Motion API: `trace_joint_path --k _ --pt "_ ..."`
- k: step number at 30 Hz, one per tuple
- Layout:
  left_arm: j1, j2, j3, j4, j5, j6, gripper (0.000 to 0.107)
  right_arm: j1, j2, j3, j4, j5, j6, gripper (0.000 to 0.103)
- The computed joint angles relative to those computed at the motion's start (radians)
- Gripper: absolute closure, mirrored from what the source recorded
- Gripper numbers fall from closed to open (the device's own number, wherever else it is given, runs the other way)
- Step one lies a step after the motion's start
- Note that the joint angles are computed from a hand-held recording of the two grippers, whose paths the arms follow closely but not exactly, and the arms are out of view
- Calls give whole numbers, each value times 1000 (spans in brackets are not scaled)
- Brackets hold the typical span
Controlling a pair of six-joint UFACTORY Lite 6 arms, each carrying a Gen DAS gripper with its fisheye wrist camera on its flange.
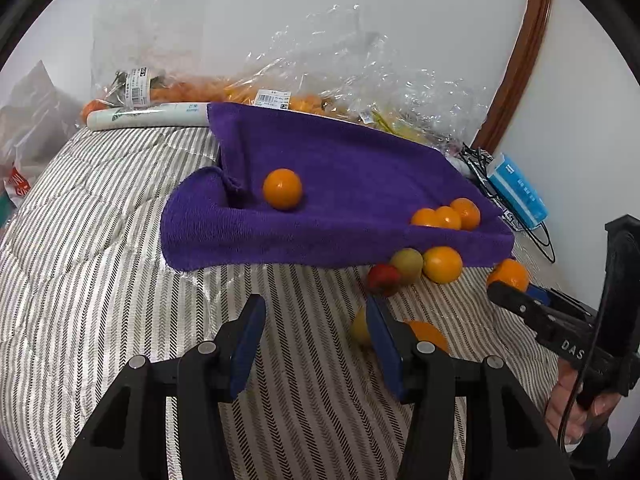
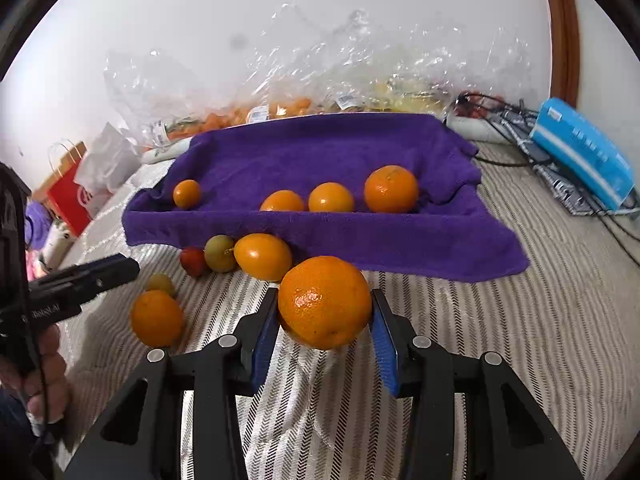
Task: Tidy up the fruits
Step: 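Grasp the small green fruit with the left tool while the right tool holds the large orange, then carry the large orange in the right tool while the left tool carries the green fruit over the towel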
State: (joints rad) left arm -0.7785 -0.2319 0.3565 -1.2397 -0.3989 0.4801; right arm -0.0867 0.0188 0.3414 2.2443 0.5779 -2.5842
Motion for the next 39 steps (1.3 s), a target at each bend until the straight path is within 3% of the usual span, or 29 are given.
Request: trace_joint_path --k 7,10,14,20,26,32,39 --pt "-13 67 36 64 38 -22 59 -59 38 28 -125 51 97 59" --pt "-31 80 44 38 23 6 59 -67 41 28 -125 56 98 59" --pt "11 118 72 154 88 -60 59 -36 24 16 -90 37 70 59" --pt "-15 207 154 49 65 62 59 -26 15 9 -87 27 53 59" --pt "-14 229 166 111 73 -9 84 -35 25 18 -107 27 72 59" --pt "3 144 76 326 42 -254 84 -34 14 8 -103 32 66 59" --pt "-4 104 38 274 -11 -256 84 -34 1 -4 -97 40 65 59"
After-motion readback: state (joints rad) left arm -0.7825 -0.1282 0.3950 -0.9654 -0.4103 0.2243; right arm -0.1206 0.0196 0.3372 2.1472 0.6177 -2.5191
